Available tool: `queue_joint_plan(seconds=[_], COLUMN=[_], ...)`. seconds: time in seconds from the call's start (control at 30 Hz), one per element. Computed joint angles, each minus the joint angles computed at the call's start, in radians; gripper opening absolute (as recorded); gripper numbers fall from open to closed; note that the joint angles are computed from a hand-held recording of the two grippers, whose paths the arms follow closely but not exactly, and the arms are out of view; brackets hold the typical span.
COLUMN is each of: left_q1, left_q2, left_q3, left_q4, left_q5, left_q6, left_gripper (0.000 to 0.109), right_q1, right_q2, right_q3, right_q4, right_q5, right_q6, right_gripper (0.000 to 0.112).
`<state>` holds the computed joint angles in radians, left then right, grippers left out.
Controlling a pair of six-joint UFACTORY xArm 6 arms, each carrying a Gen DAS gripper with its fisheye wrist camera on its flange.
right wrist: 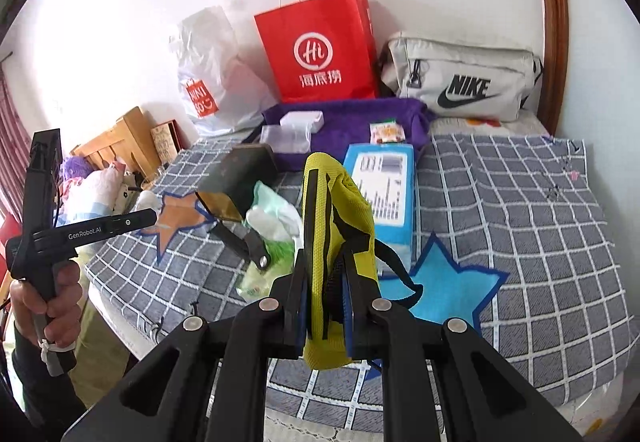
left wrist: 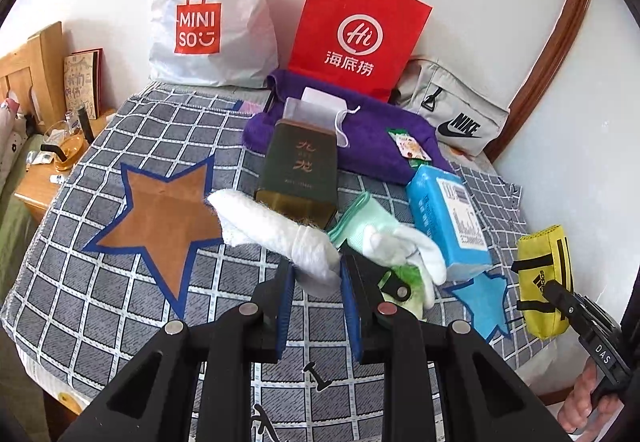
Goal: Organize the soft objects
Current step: 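Carry the yellow-black pouch with the right gripper while the left gripper carries the glove to the towel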
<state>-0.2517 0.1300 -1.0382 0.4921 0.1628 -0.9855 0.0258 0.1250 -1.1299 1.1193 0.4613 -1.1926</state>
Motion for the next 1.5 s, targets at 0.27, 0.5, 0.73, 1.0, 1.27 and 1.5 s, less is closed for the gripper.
queue_joint_plan(seconds=[0.27, 0.5, 0.73, 1.0, 1.27, 1.5], left_q1=[0.008, 0.013, 0.030, 0.038, 0.033, 0.033], left_q2=[-0.006, 0.003, 0.027, 0.098, 0.211, 0.314], left_q3=[-0.038, -0.084, -0.136, -0.249, -0.412, -0.556], left_q4=[-0.077, -0.125, -0.174, -0.237, -0.300, -0.341], left_q5=[-0.003, 0.012, 0.026, 0.068, 0.137, 0.197], left_q6=[0.076, 0.136, 0.189, 0.266, 0.369, 0.433], left_gripper=[0.022, 0.022, 0.022, 0.022, 0.022, 0.022], right_q1=[0.006, 0.015, 0.027, 0.031, 0.035, 0.029], right_q2=[-0.004, 0.018, 0.065, 0.157, 0.259, 0.379], right_q3=[-0.042, -0.100, -0.179, -0.305, -0.439, -0.595], right_q4=[-0.020, -0.045, -0.082, -0.147, -0.230, -0.320], right_q5=[-0.007, -0.011, -0.011, 0.005, 0.013, 0.040], right_q6=[0.027, 0.073, 0.124, 0.190, 0.249, 0.336], right_gripper=[0.014, 0.014, 0.014, 0.014, 0.014, 0.014])
